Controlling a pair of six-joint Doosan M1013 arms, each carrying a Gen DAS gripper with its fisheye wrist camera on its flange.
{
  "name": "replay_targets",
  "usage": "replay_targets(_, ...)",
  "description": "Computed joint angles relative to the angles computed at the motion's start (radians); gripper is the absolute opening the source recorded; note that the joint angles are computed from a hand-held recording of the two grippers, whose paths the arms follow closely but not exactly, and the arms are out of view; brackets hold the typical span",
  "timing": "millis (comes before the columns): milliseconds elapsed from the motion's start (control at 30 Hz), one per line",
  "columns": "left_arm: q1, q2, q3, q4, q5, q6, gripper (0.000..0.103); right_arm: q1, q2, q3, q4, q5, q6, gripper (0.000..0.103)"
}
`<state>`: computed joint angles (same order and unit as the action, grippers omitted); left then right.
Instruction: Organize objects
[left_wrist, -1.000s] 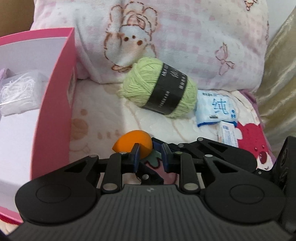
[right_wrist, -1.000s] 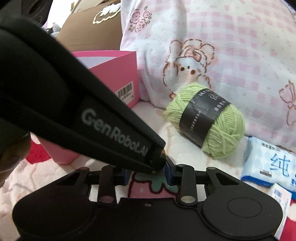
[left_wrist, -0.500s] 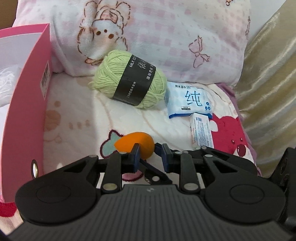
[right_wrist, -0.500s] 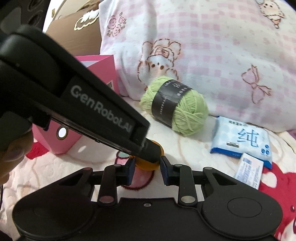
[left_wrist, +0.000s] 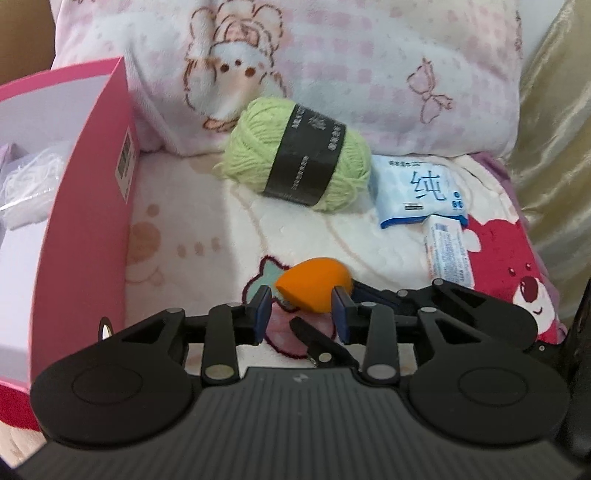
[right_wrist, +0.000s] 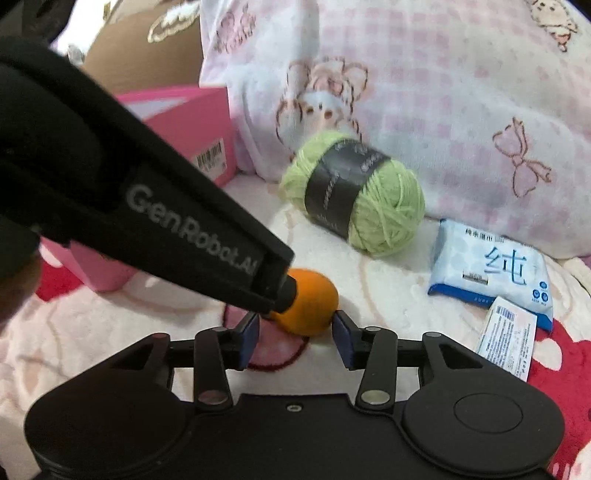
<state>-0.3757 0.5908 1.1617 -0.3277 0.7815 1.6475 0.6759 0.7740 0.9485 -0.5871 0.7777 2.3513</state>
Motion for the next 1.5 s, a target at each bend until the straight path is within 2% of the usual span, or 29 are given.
replay_targets(33, 0.002, 0.001, 0.003, -0.007, -0.006, -0.005, 0.034, -0.002, 0.003, -0.006, 0.017, 0.012, -0.009, 0.048)
replay_targets(133, 0.007, -0.001, 0.02, -0.047, -0.046, 0.019, 0.034, -0.005, -0.014, 0.022, 0.022, -0.022, 0.017, 0.045)
replay_targets(167, 0.009, 0.001, 0.02, -0.068, -0.045, 0.038, 0.034, -0.004, -0.017, 0.029, 0.008, -0.029, 0.027, 0.038)
replay_targets(200, 0.012, 0.004, 0.017, -0.091, -0.039, 0.054, 0.032, -0.003, -0.02, 0.035, -0.001, -0.035, 0.033, 0.036)
replay_targets(333, 0.024, 0.007, 0.015, -0.198, -0.014, 0.127, 0.03, -0.004, -0.024, 0.031, 0.019, -0.015, 0.004, 0.032)
replay_targets(433, 0.022, 0.005, 0.017, -0.223, -0.007, 0.181, 0.03, 0.0, -0.032, 0.036, 0.016, 0.004, -0.007, 0.032)
replay_targets(667, 0.034, 0.029, -0.024, -0.306, 0.123, 0.198, 0.031, 0.004, -0.058, 0.063, 0.026, 0.045, -0.008, 0.033)
replay_targets(800, 0.061, 0.054, -0.046, -0.432, 0.214, 0.171, 0.031, 0.004, -0.063, 0.069, 0.022, 0.053, -0.011, 0.033)
replay_targets(933, 0.047, 0.036, -0.033, -0.337, 0.153, 0.171, 0.032, 0.001, -0.064, 0.07, 0.038, 0.047, 0.006, 0.039)
replay_targets(1033, 0.05, 0.036, -0.034, -0.344, 0.141, 0.2, 0.037, -0.001, -0.063, 0.071, 0.052, 0.025, 0.01, 0.045)
replay_targets(1167, 0.052, 0.05, -0.048, -0.361, 0.157, 0.227, 0.037, 0.002, -0.052, 0.059, 0.027, 0.029, 0.035, 0.049)
replay_targets(1267, 0.043, 0.054, -0.037, -0.367, 0.108, 0.245, 0.039, 0.004, -0.044, 0.058, -0.012, 0.027, 0.082, 0.054)
replay_targets(1333, 0.036, 0.057, -0.04, -0.329, 0.1, 0.225, 0.04, 0.002, -0.035, 0.053, -0.033, 0.035, 0.117, 0.054)
replay_targets(1500, 0.04, 0.053, -0.018, -0.37, 0.071, 0.261, 0.04, 0.0, -0.023, 0.046, -0.063, 0.015, 0.151, 0.052)
